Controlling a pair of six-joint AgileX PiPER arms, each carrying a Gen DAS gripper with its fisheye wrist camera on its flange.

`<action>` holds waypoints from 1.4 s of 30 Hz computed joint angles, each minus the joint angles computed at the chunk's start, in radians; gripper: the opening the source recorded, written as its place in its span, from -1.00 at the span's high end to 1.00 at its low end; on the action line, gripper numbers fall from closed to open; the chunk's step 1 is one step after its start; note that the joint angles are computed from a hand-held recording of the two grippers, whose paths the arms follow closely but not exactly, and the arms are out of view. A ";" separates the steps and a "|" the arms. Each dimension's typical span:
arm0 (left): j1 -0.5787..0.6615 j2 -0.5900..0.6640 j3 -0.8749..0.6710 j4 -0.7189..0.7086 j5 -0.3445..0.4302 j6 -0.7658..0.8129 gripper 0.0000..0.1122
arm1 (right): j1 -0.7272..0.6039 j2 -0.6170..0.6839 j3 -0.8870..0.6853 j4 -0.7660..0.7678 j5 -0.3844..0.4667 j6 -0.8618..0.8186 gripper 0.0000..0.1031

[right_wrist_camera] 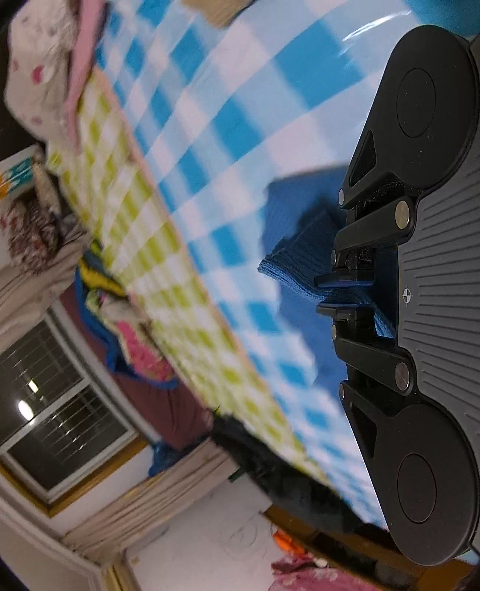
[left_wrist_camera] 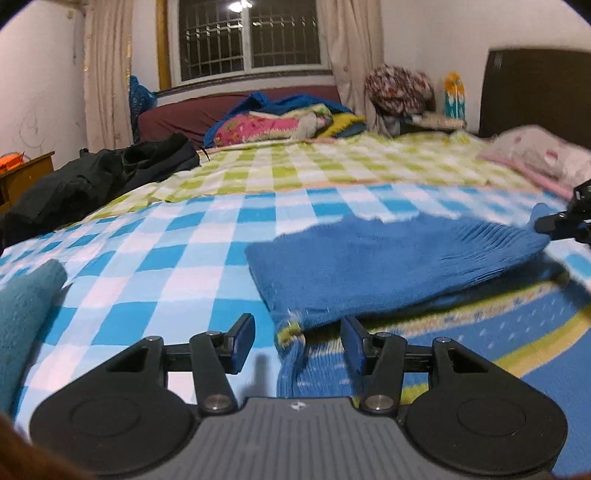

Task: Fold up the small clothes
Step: 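Carry the sleeve across the sweater body with the right gripper and release, then move both grippers to the ribbed hem of the blue sweater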

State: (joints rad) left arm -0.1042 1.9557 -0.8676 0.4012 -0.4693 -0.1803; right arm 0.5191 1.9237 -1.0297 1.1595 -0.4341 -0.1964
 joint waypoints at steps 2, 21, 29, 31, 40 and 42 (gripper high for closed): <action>-0.013 0.009 -0.006 -0.053 0.024 0.059 0.00 | -0.013 0.002 0.048 -0.107 0.024 0.134 0.80; -0.042 -0.012 -0.053 -0.116 0.014 0.067 -0.03 | -0.048 -0.014 0.030 -0.546 -0.059 0.615 0.82; -0.041 0.027 -0.052 -0.100 0.080 0.100 -0.05 | -0.009 0.023 0.099 -0.314 -0.019 0.376 0.74; -0.038 0.016 -0.043 -0.097 0.078 0.119 -0.05 | -0.015 0.038 0.131 -0.382 -0.025 0.489 0.74; -0.051 -0.007 -0.083 -0.093 0.063 0.078 -0.06 | 0.095 -0.024 0.105 0.121 -0.203 -0.055 0.73; -0.069 0.011 -0.116 -0.110 0.082 0.088 -0.06 | 0.108 -0.022 0.062 0.206 -0.228 -0.216 0.72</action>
